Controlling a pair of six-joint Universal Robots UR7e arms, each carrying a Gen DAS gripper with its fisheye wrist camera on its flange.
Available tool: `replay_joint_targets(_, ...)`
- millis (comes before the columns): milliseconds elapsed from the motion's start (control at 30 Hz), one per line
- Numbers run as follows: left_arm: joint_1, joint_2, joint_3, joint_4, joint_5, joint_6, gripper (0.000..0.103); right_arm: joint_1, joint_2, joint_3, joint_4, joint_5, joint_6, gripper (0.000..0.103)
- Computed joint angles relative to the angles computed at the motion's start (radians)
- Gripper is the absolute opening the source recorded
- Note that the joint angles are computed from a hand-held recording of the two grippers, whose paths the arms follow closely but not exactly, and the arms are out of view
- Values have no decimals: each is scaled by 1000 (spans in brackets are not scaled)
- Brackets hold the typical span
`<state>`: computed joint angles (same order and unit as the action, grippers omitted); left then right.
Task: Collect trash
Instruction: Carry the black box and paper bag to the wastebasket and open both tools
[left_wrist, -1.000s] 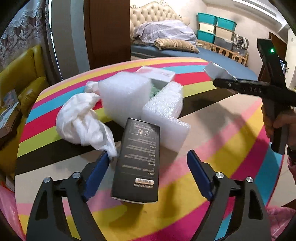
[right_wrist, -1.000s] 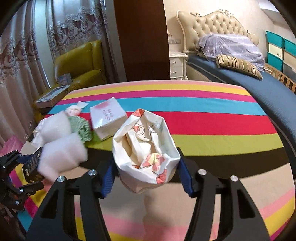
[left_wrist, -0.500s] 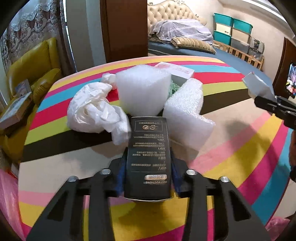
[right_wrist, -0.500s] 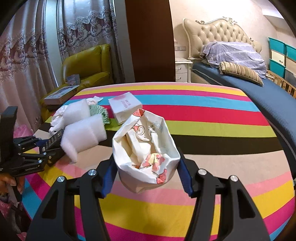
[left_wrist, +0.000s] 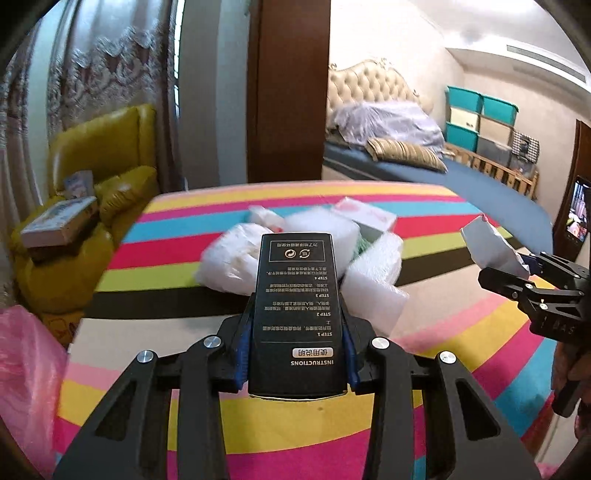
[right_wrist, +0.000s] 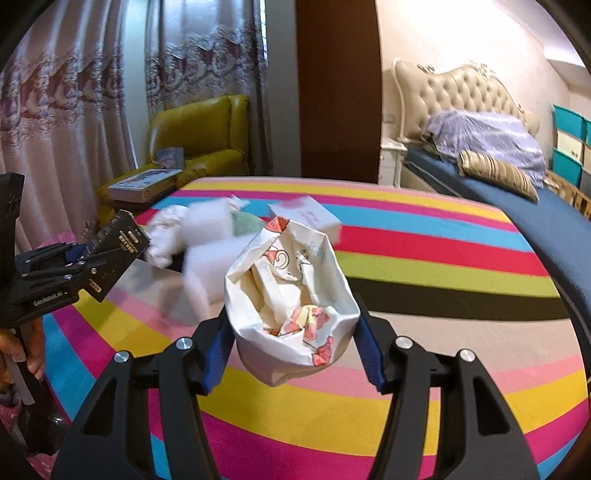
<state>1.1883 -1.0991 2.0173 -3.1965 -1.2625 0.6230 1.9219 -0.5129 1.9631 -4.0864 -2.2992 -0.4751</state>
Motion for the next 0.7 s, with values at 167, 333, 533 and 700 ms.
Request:
replay_joint_targets(167,7,-43,35,-92,11,24,37,42,28,-54,2,20,-47,58)
replay_joint_targets(333,30,-99,56,-157,18,45,37,79,61,-127,67,66,-63,58)
replay_joint_targets(533,73,-157,50,-195,31,55,37,120,116,-236,169,123,-73,58)
replay_joint_targets(700,122,-213,31,-207,48,64,37,149,177,-349,262,176,-88,58)
